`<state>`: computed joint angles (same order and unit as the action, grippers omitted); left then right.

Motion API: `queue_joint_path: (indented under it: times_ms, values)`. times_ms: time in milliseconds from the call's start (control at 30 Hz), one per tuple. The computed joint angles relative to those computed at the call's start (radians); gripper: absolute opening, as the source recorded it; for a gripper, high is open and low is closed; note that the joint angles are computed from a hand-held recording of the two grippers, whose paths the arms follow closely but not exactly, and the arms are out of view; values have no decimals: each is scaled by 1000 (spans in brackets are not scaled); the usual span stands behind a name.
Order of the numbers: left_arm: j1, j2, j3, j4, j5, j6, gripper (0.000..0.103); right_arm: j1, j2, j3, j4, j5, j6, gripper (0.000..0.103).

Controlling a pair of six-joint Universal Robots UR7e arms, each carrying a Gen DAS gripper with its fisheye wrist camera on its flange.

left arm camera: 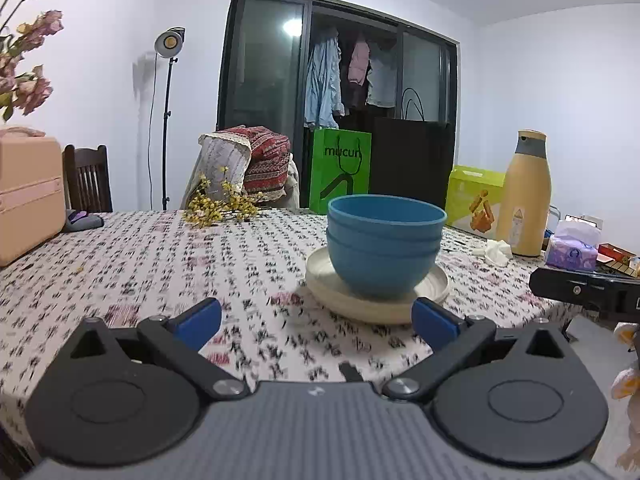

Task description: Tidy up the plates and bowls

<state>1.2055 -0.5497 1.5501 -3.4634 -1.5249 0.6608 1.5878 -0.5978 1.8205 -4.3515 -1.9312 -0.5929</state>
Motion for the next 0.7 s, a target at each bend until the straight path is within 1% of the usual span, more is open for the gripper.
queue_joint_path:
  times_ms: [67, 233, 333, 467, 700]
  values:
    - [4, -8, 36, -38, 7, 5, 103, 1, 12, 18, -39, 1, -12, 103]
    - [16, -37, 103, -64, 6, -3, 103, 4, 42, 49, -101, -4, -28, 103]
    - [27, -48, 138, -91, -2, 14, 103, 7, 59, 63, -126, -15, -45, 103]
    - [43, -50, 160, -124, -10, 47, 103, 9, 73, 71, -138, -15, -47, 103]
    - [56, -53, 164, -131, -28, 42, 103, 13, 88, 60, -135, -20, -47, 103]
